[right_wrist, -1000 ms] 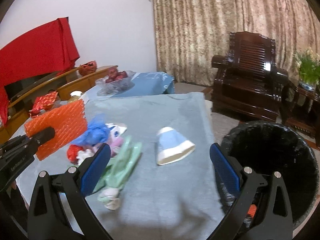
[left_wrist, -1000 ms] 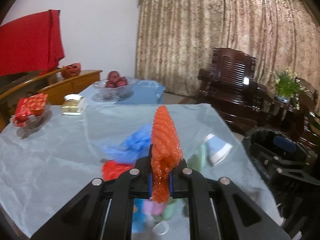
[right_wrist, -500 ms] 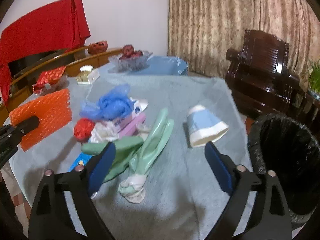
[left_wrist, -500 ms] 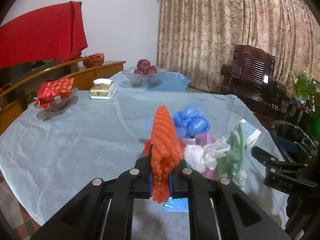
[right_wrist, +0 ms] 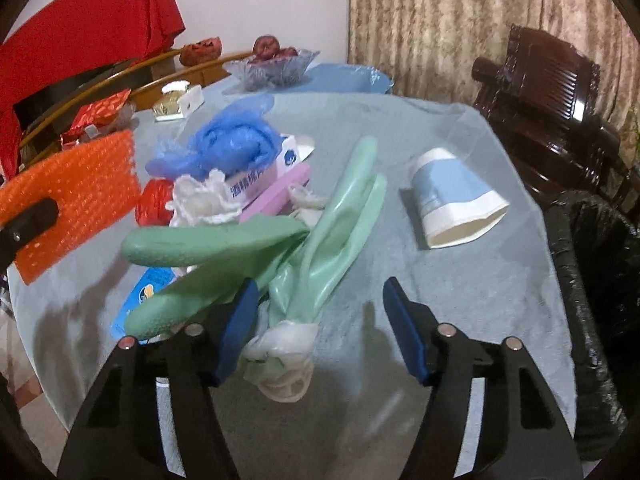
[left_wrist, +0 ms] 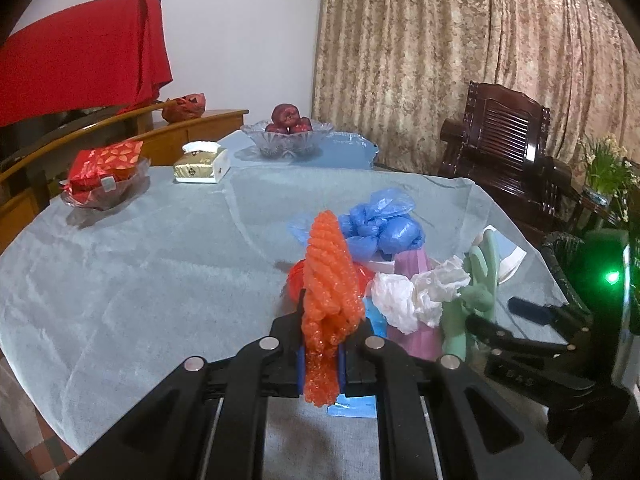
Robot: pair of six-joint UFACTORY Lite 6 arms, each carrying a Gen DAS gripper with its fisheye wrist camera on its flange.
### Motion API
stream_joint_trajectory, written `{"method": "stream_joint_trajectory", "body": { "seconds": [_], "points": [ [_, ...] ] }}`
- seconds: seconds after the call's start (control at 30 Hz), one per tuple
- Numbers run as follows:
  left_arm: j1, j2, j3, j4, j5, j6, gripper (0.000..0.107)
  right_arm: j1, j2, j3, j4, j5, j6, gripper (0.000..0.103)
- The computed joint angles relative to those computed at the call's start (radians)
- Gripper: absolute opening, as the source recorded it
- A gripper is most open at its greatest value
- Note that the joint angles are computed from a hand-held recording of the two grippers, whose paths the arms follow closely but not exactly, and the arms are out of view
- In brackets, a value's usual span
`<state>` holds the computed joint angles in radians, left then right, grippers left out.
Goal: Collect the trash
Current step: 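Grasp a light green rubber glove with the right tool while the left tool holds the net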
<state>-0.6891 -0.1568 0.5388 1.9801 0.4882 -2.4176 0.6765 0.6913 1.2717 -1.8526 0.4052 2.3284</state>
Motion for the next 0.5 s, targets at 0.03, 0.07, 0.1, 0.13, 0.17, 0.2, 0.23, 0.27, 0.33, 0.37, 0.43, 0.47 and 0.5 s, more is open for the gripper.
{"method": "stream_joint_trajectory", "body": {
  "seconds": [0.03,0.07,0.1,0.13,0.17,0.2,0.23,0.27,0.33,0.37,0.43,0.47,0.5],
  "points": [
    [0.007,-0.002,-0.005,0.015,-0.003,-0.009,0.011,-0.002,0.015,0.021,0.021,-0.014,-0.022,0.057],
    [0.007,-0.001,-0.004,0.016,-0.004,-0.01,0.011,-0.006,0.022,0.029,0.023,-0.025,-0.024,0.054],
    [0.01,0.0,-0.002,0.018,-0.006,-0.008,0.011,-0.015,0.031,0.044,0.028,-0.048,-0.03,0.052],
    [0.012,0.001,0.001,0.019,-0.009,-0.006,0.011,-0.023,0.037,0.051,0.024,-0.063,-0.031,0.045],
    [0.013,0.007,0.01,0.016,-0.012,0.0,0.011,-0.034,0.041,0.061,0.015,-0.094,-0.032,0.035],
    [0.01,0.007,0.012,0.01,-0.012,0.005,0.011,-0.039,0.04,0.063,-0.014,-0.113,-0.013,0.032],
    [0.009,0.007,0.015,0.004,-0.012,0.013,0.011,-0.04,0.033,0.055,-0.032,-0.114,0.0,0.025],
    [0.008,0.008,0.018,0.0,-0.013,0.019,0.011,-0.035,0.024,0.05,-0.024,-0.11,-0.017,0.021],
    [0.001,0.008,0.024,-0.012,-0.01,0.033,0.011,-0.033,0.0,0.029,-0.044,-0.106,0.002,0.018],
    [-0.004,0.005,0.02,-0.013,-0.005,0.031,0.011,-0.035,-0.028,0.002,-0.08,-0.105,0.046,0.018],
    [-0.018,0.004,0.029,-0.037,0.003,0.056,0.011,-0.042,-0.072,-0.043,-0.131,-0.098,0.1,0.017],
    [-0.026,0.005,0.033,-0.045,0.007,0.062,0.011,-0.044,-0.107,-0.072,-0.145,-0.093,0.114,0.016],
    [-0.028,0.006,0.038,-0.049,0.007,0.069,0.011,-0.047,-0.139,-0.101,-0.173,-0.087,0.142,0.016]
  ]
}}
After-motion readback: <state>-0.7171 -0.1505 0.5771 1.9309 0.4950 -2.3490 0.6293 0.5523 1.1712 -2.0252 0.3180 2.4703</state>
